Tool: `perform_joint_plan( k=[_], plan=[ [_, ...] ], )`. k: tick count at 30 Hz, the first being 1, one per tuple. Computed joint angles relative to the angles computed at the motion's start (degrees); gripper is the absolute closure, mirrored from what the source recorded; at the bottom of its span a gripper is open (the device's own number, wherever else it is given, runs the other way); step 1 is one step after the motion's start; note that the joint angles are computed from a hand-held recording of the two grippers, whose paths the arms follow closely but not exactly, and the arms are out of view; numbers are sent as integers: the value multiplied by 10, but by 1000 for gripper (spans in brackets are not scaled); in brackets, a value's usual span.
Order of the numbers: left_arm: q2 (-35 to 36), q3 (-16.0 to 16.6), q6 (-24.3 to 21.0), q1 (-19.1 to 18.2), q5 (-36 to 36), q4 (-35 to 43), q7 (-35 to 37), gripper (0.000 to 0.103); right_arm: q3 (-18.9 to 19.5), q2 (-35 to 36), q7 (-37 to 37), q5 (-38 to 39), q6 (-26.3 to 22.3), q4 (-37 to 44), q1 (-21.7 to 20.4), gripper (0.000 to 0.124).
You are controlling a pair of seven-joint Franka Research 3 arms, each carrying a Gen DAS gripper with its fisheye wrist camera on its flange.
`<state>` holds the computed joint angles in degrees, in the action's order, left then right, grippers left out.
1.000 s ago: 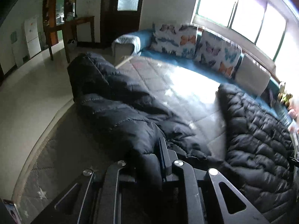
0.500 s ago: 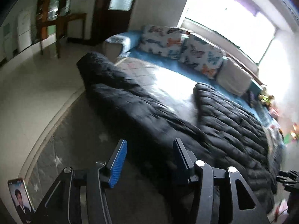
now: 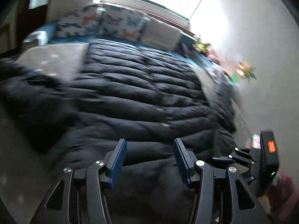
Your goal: Fold large clothes
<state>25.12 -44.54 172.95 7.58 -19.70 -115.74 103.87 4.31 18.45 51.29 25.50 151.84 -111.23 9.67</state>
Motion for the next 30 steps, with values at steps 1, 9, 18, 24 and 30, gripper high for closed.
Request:
perform_joint_plan(
  k=[1,9,18,24,30],
  plan=[
    [15,3,-7,-15,7,17,-1,48,10,-9,-18,31,0,-3,-15,75],
    [127,-13,-89,-63,28,120,45,50,-20,21,50,66,89,8,-30,75],
    [108,37,-81,-121,51,93,75,50,34,24,-45,243,26,19,-128,75],
    [109,36,-68,-119,58,85,79,50,-20,28,40,245,74,22,-127,68],
    [101,40,-58,-119,73,74,70,50,-50,100,167,209,85,91,-167,65]
  ],
)
